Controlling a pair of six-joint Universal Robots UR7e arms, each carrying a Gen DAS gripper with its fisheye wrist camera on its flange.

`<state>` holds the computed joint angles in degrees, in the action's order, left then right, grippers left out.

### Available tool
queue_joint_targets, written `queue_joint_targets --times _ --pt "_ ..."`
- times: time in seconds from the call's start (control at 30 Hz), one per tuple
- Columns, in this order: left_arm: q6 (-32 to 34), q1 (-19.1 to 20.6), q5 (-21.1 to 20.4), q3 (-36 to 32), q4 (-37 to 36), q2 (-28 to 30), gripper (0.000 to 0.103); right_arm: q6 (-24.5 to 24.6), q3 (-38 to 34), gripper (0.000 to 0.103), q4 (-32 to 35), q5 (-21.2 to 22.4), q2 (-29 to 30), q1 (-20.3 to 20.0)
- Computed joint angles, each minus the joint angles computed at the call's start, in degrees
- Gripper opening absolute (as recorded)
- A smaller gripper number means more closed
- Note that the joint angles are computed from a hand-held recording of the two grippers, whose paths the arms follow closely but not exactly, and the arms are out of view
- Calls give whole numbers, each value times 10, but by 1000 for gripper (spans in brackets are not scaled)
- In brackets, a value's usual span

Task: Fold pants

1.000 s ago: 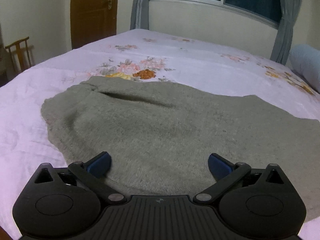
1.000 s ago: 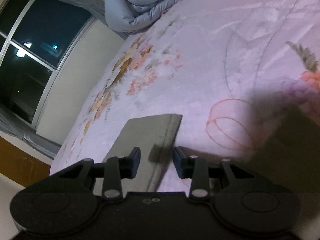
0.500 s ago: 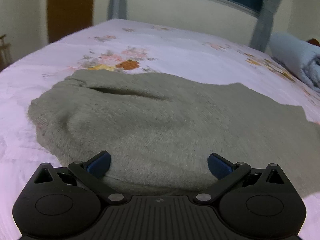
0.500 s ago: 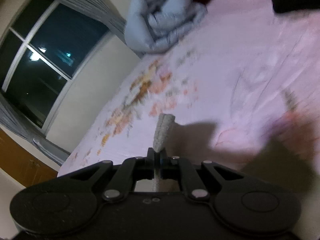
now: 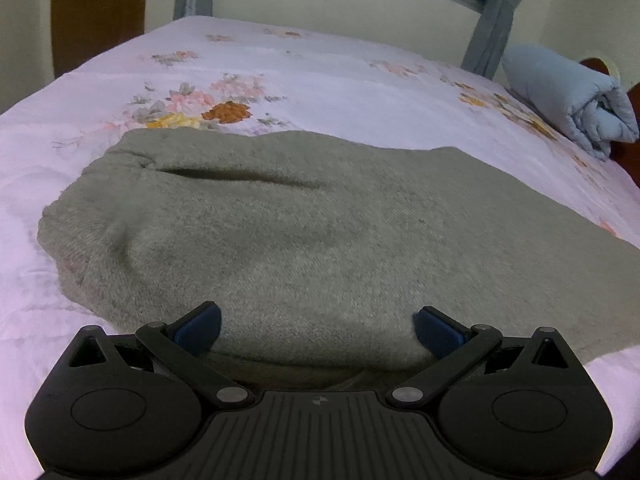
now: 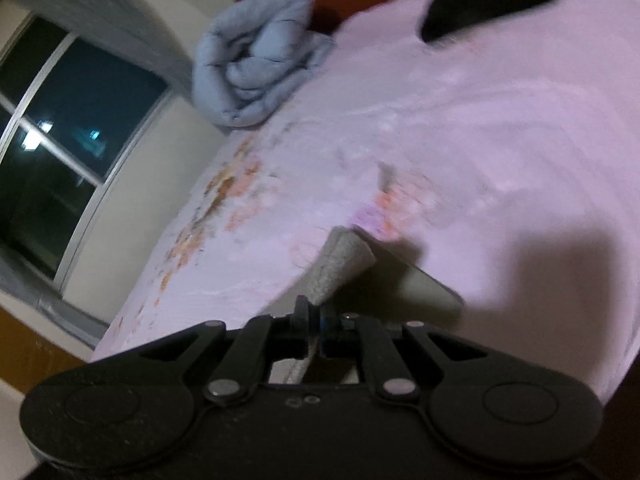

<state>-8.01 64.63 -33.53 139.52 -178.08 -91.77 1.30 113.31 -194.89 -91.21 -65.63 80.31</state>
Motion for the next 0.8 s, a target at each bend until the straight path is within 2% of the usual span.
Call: queue_joint_targets --times 0.13,0.27,0.3,0.4,0.43,0.5,0.57,0.63,0.7,0.73,0.8 --pt "-1 12 -33 -11 46 -26 103 8 12 0 -12 1 -1 -6" --pt "12 16 -48 -8 37 -33 103 10 22 0 -23 19 -2 -16" --pt "19 15 -46 -3 21 -29 103 12 22 0 -18 23 -2 -21" --pt "32 8 -30 8 -20 -15 103 17 6 0 5 -2 12 -30" --pt "32 4 -21 10 -26 -11 103 32 3 0 12 4 16 -37" --pt "23 -5 -5 14 -24 -10 103 43 10 0 -9 18 16 -45" --pt "14 -18 9 23 -27 -14 103 32 21 4 -38 7 13 -38" --pt "5 -31 20 33 -34 -22 103 20 36 12 -61 -4 6 -32" --pt "2 -45 29 50 -55 -30 103 11 54 12 -95 -11 -4 -29" --pt "-9 -52 34 59 -56 -36 103 3 66 12 -112 -6 -10 -27" --pt "-15 -61 40 70 -65 -37 103 0 88 13 -113 35 -25 -31"
